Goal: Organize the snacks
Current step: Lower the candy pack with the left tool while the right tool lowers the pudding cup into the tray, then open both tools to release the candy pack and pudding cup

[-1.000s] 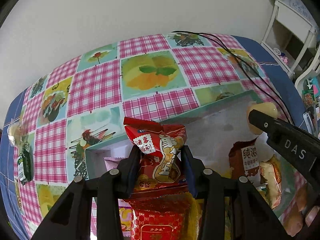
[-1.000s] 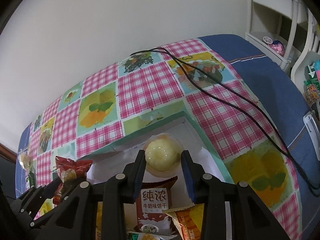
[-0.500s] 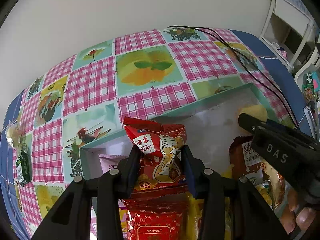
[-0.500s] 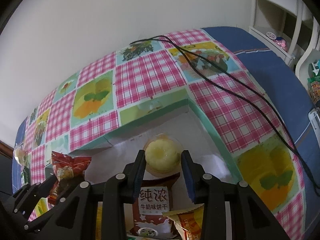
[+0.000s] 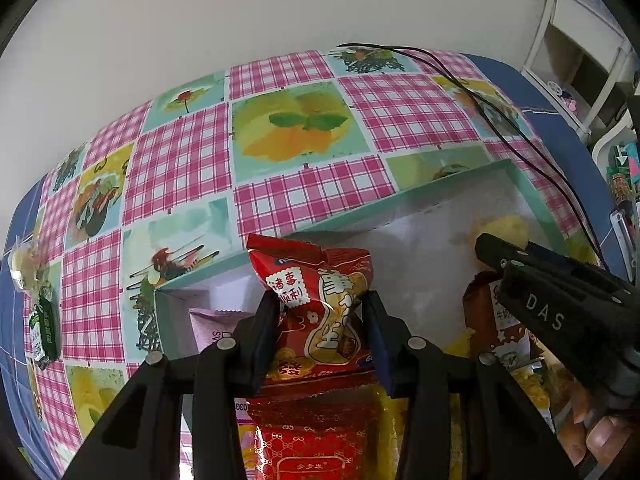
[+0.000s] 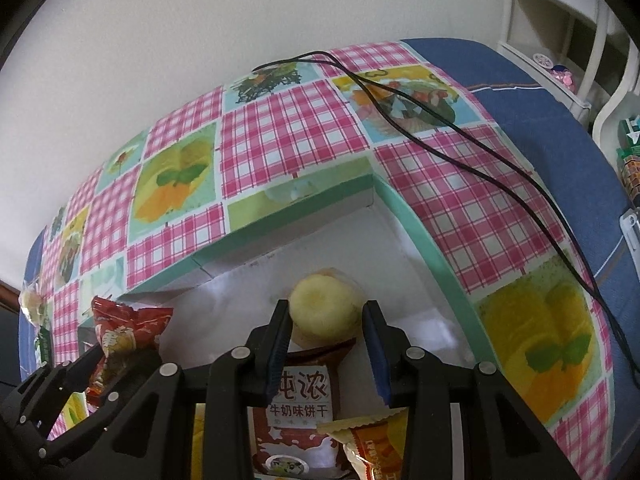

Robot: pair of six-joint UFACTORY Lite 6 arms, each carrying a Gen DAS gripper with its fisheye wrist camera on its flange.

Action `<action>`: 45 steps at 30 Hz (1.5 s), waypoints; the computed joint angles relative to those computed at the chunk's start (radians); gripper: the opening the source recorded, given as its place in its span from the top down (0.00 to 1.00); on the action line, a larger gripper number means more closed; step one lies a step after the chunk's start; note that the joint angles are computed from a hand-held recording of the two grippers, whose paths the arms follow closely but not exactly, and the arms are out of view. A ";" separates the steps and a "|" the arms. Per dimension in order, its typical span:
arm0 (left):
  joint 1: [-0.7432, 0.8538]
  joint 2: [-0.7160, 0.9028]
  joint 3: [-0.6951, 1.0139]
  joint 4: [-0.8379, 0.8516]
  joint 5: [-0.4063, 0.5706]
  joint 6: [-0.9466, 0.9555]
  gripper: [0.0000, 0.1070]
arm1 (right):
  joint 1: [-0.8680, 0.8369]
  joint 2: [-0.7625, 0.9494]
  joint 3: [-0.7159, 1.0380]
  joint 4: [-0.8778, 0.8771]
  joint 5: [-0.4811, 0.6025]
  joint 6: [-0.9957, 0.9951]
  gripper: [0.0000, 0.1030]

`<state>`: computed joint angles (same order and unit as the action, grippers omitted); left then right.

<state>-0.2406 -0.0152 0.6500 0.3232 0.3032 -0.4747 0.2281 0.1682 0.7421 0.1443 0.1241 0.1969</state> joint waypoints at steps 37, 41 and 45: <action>0.238 -0.161 0.043 -0.232 0.136 0.206 0.08 | 0.053 -0.164 0.063 -0.521 0.280 0.461 0.01; 0.259 -0.152 0.037 -0.252 0.125 0.219 0.07 | 0.067 -0.142 0.072 -0.554 0.290 0.490 0.00; 0.257 -0.141 0.033 -0.221 0.117 0.189 0.06 | 0.067 -0.140 0.072 -0.561 0.286 0.499 0.00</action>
<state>0.0161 -0.1565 0.6832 0.1023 0.4203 -0.2855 0.2948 0.0278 0.8137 -0.4170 0.4102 0.6961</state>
